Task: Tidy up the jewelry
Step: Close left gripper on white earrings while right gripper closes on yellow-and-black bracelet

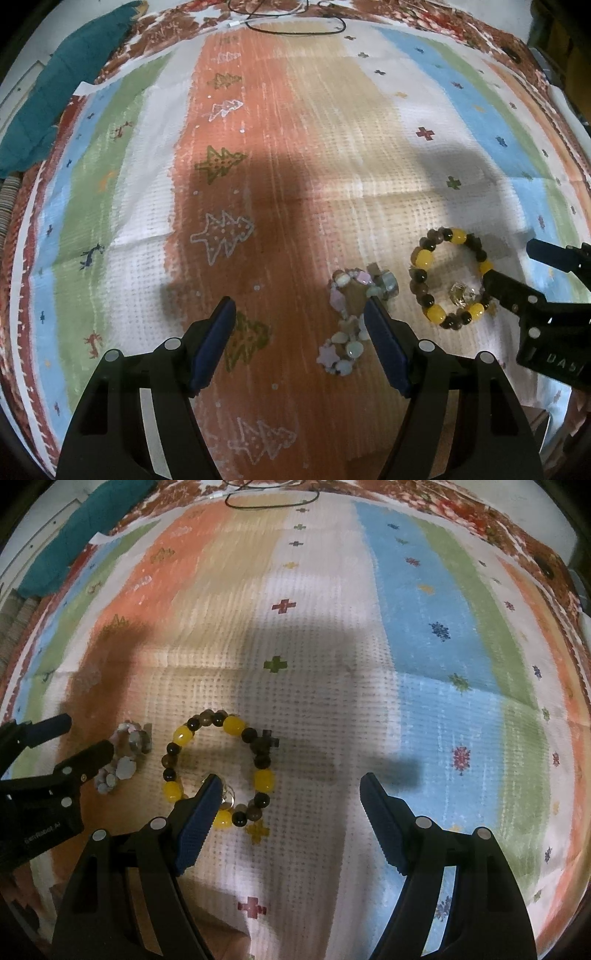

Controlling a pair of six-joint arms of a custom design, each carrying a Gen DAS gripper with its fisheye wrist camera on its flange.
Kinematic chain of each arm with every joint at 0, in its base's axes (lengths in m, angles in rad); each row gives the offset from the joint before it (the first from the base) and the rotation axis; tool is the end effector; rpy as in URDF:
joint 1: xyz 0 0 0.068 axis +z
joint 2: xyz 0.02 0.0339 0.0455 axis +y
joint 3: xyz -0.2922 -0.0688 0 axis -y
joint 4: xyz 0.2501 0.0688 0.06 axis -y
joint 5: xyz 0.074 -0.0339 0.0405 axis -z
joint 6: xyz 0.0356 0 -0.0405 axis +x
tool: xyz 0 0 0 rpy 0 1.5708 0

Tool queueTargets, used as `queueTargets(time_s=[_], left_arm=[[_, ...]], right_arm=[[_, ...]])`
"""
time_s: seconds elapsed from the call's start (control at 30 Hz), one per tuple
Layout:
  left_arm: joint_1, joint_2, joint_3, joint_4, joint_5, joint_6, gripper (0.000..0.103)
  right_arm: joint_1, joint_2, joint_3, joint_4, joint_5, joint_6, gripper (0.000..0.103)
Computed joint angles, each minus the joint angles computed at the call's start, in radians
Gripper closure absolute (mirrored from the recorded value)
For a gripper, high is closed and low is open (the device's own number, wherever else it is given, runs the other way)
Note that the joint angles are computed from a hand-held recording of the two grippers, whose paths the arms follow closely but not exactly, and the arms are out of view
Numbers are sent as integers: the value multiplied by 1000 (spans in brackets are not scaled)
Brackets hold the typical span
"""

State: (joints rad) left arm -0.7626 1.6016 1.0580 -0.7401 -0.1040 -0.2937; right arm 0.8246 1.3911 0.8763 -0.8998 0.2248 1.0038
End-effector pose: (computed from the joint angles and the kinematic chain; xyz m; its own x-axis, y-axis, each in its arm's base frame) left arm 0.2231 -0.2081 0.2226 -0.8565 0.4201 -0.2999 0.4366 0.8996 0.0133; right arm 0.1633 0.1649 0.2227 -0.9441 0.1901 -0.2693 0.1938 0.9809 0.0130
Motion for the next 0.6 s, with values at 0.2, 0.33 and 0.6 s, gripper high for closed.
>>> queueTargets(time_s=[0.2,0.33,0.6], left_arm=[[15,43,-7,29,4,8,32],[6,53,-18,51,-9,12,32],[29,33,-37,50,-6,-18,75]], right_arm=[[-20,41,-6,31,-4,-40,30],[-14,73,-1,29,21,-52,40],[-8,67,-2,5,58,-72,86]])
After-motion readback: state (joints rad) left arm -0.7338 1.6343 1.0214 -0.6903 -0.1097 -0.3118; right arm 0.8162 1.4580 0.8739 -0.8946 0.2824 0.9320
